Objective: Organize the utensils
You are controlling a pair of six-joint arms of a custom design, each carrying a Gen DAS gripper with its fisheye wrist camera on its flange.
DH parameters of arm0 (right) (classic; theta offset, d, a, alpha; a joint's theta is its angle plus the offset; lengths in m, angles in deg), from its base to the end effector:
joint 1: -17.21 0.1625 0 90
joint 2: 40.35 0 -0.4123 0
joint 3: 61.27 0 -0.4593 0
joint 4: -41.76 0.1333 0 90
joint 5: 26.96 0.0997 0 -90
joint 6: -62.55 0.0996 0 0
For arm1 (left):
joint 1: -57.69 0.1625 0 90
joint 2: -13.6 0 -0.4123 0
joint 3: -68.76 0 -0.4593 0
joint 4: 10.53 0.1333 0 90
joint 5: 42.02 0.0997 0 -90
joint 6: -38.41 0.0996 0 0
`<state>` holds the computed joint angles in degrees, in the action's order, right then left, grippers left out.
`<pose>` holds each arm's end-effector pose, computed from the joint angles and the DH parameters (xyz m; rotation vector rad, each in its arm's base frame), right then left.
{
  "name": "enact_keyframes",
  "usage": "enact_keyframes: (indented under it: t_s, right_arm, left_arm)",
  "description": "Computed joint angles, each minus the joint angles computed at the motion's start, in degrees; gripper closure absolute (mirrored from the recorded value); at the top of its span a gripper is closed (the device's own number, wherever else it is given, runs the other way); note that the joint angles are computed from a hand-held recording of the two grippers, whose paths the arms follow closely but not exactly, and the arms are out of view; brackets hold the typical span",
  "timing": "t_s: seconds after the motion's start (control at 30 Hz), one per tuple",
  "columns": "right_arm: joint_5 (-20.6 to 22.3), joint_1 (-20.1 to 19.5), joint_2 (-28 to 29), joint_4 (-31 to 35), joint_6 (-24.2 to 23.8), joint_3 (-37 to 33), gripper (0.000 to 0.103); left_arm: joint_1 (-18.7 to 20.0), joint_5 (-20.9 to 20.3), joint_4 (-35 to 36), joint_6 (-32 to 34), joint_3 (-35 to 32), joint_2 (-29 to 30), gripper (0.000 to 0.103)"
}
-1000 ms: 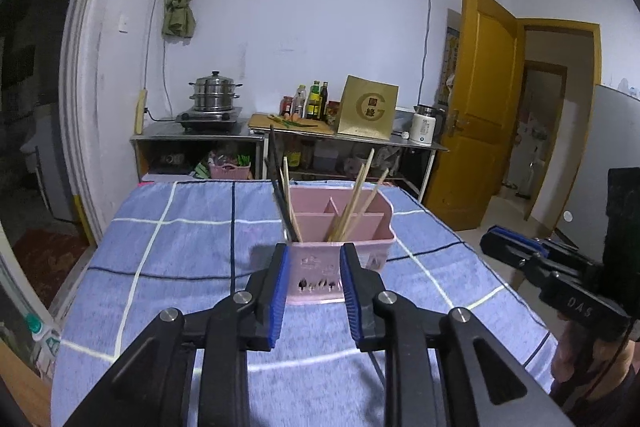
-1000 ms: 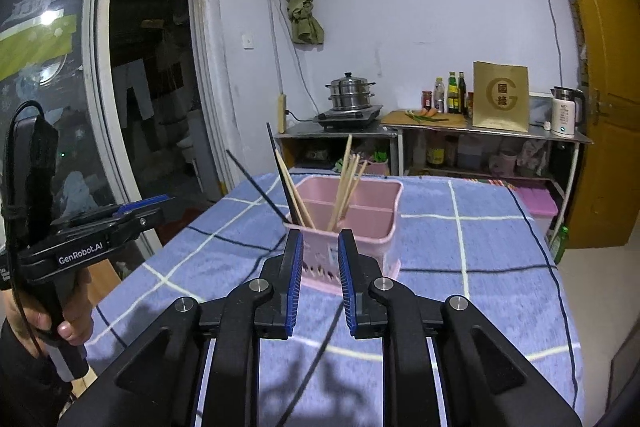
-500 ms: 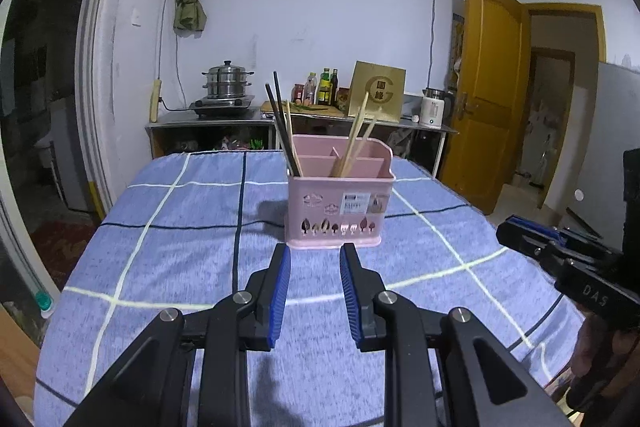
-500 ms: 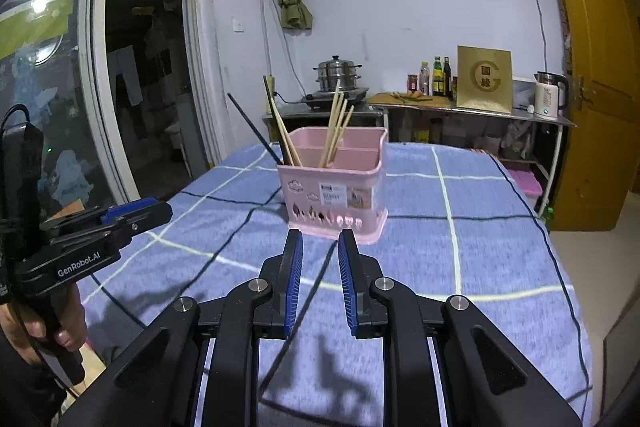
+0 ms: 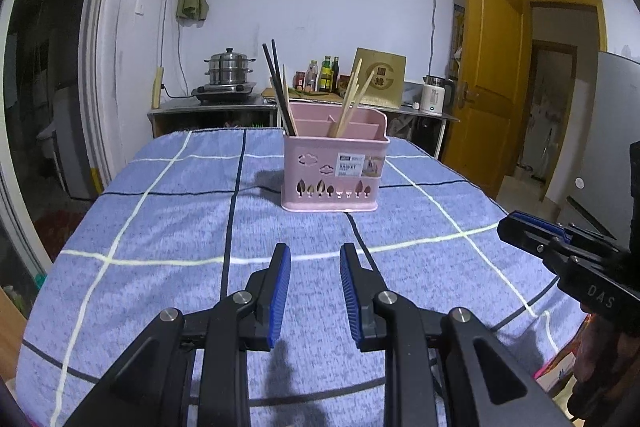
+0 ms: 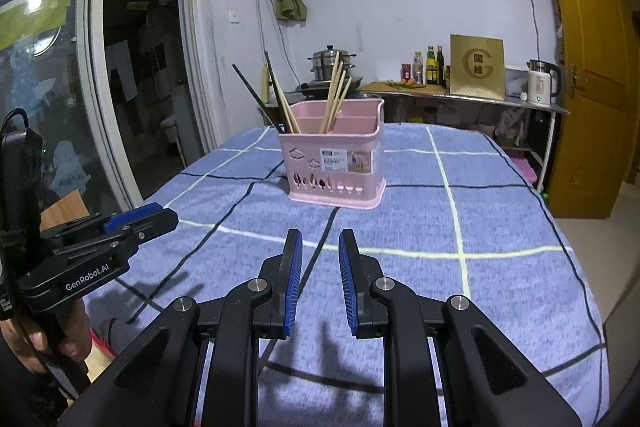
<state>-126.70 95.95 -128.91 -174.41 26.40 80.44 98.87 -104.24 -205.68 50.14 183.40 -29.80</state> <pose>0.0344 -0.4237 0.2738 0.3271 -2.1039 1.3675 -0.3176 -0.5166 -0.0066 1.1861 2.4358 -0.9933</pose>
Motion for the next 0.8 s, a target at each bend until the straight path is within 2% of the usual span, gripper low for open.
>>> enact_keyframes:
  t_s: [0.8]
  right_arm:
    - [-1.63, -0.09, 1.59, -1.36, -0.80, 0.15, 0.084]
  left_arm:
    - [-0.08, 1.14, -0.13, 0.16, 0.38, 0.90, 0.078]
